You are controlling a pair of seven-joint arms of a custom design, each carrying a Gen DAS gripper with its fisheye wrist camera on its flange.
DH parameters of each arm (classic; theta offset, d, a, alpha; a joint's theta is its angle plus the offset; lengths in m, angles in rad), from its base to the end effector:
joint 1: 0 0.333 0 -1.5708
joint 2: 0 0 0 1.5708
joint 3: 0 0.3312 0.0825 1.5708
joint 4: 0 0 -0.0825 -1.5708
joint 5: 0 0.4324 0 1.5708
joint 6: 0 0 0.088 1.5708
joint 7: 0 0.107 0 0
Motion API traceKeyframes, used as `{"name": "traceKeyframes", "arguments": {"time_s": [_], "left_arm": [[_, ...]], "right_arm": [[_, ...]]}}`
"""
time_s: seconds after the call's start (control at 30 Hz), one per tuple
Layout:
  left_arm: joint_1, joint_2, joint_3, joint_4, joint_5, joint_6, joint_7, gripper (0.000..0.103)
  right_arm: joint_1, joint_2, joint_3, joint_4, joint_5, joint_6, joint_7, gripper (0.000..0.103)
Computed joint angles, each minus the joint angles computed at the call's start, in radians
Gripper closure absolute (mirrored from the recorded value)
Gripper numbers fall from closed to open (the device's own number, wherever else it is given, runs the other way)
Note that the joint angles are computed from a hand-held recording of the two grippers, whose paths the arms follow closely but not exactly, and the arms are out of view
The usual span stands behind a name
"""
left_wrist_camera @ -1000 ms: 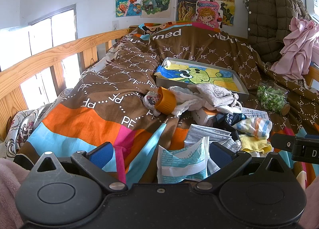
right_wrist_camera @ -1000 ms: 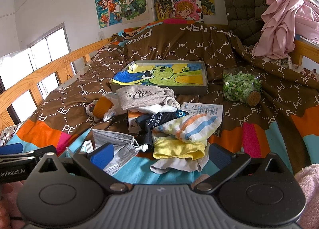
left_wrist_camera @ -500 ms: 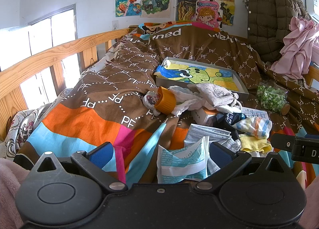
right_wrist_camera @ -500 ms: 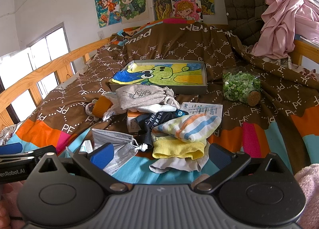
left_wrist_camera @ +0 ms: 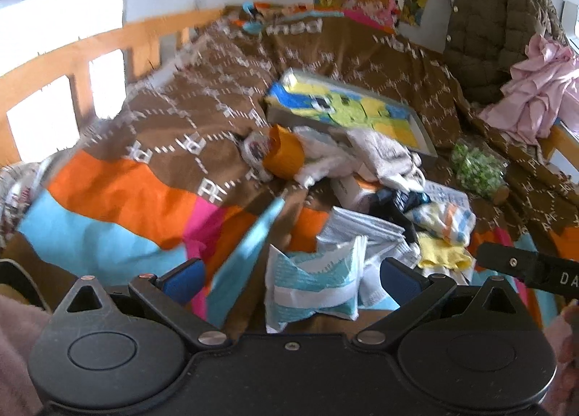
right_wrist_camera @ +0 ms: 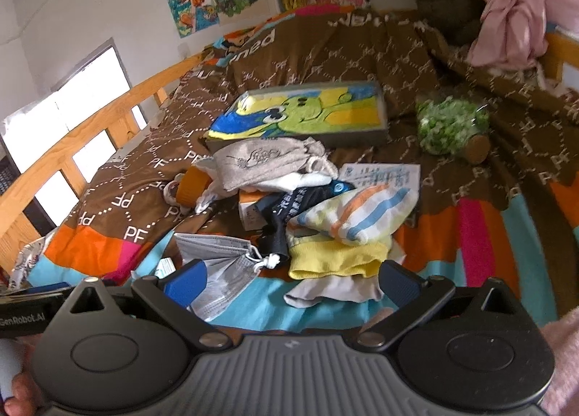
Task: Organize soft objects
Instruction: 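Grasp the white-blue mask packet with the left gripper and lift it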
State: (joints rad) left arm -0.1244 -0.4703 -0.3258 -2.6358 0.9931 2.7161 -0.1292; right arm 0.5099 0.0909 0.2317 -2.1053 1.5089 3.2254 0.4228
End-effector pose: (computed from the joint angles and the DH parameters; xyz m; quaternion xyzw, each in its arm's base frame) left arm 0.3956 -0.2222 0.4180 -0.7609 0.4974 -0.2933 0.2960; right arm 0.5053 0.3289 0.4152 -0.7219 0.5180 -0.1337 0.4390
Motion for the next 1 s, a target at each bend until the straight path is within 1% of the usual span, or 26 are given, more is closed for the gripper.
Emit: {"name": "traceKeyframes", "arguments": {"time_s": [0.07, 0.1, 0.17, 0.23, 0.27, 0.33, 0.37, 0.4, 0.47, 0.5, 0.53, 0.6, 0.63, 0.7, 0.8, 0.87, 0.9, 1.0], "left_arm": [[-0.019, 0.018, 0.045, 0.005, -0.042, 0.039, 0.073, 0.001], [-0.032, 0.029, 0.075, 0.007, -0.075, 0.064, 0.13, 0.001], [-0.05, 0.053, 0.113, 0.017, -0.14, 0.096, 0.238, 0.001], [-0.08, 0.075, 0.162, 0.029, -0.229, 0.115, 0.379, 0.001], [-0.101, 0.087, 0.193, 0.034, -0.283, 0.125, 0.458, 0.001], [-0.164, 0.113, 0.276, 0.042, -0.418, 0.151, 0.634, 0.001], [-0.211, 0.125, 0.33, 0.046, -0.506, 0.156, 0.734, 0.001], [-0.245, 0.135, 0.368, 0.049, -0.575, 0.158, 0.811, 0.001], [-0.323, 0.156, 0.452, 0.067, -0.728, 0.137, 0.976, 0.001], [-0.345, 0.167, 0.478, 0.075, -0.784, 0.128, 1.037, 0.001], [-0.357, 0.178, 0.492, 0.084, -0.828, 0.121, 1.081, 0.001], [-0.373, 0.203, 0.513, 0.102, -0.909, 0.108, 1.159, 0.001], [-0.371, 0.215, 0.512, 0.108, -0.933, 0.109, 1.18, 0.001], [-0.363, 0.245, 0.506, 0.123, -0.982, 0.108, 1.213, 0.001], [-0.375, 0.274, 0.515, 0.14, -1.104, 0.098, 1.31, 0.001], [-0.363, 0.285, 0.503, 0.147, -1.141, 0.093, 1.348, 0.001], [-0.357, 0.291, 0.496, 0.151, -1.156, 0.093, 1.366, 0.001], [-0.333, 0.305, 0.471, 0.164, -1.197, 0.076, 1.41, 0.001]], "right_arm": [[-0.001, -0.002, -0.018, -0.015, -0.143, -0.051, 0.139, 0.0], [-0.008, 0.0, -0.023, -0.011, -0.182, -0.086, 0.175, 0.0], [-0.027, 0.014, -0.025, 0.012, -0.198, -0.148, 0.187, 0.0], [-0.04, 0.031, -0.027, 0.038, -0.225, -0.188, 0.213, 0.0], [-0.051, 0.046, -0.03, 0.059, -0.237, -0.227, 0.223, 0.0], [-0.076, 0.075, -0.029, 0.102, -0.225, -0.299, 0.226, 0.0], [-0.086, 0.095, -0.03, 0.125, -0.223, -0.329, 0.234, 0.0], [-0.095, 0.116, -0.031, 0.15, -0.23, -0.355, 0.251, 0.0], [-0.115, 0.156, -0.025, 0.194, -0.221, -0.392, 0.26, 0.0], [-0.128, 0.172, -0.017, 0.211, -0.201, -0.408, 0.229, 0.0], [-0.132, 0.188, -0.015, 0.226, -0.211, -0.417, 0.215, 0.0], [-0.135, 0.21, -0.008, 0.247, -0.235, -0.41, 0.184, 0.0], [-0.142, 0.22, 0.0, 0.257, -0.236, -0.42, 0.144, 0.0], [-0.145, 0.236, 0.003, 0.281, -0.284, -0.447, 0.105, 0.0], [-0.146, 0.267, 0.004, 0.323, -0.381, -0.49, 0.015, 0.0], [-0.144, 0.285, 0.003, 0.347, -0.461, -0.526, -0.048, 0.0], [-0.145, 0.29, 0.007, 0.352, -0.489, -0.528, -0.098, 0.0], [-0.134, 0.3, 0.015, 0.35, -0.558, -0.494, -0.215, 0.0]]}}
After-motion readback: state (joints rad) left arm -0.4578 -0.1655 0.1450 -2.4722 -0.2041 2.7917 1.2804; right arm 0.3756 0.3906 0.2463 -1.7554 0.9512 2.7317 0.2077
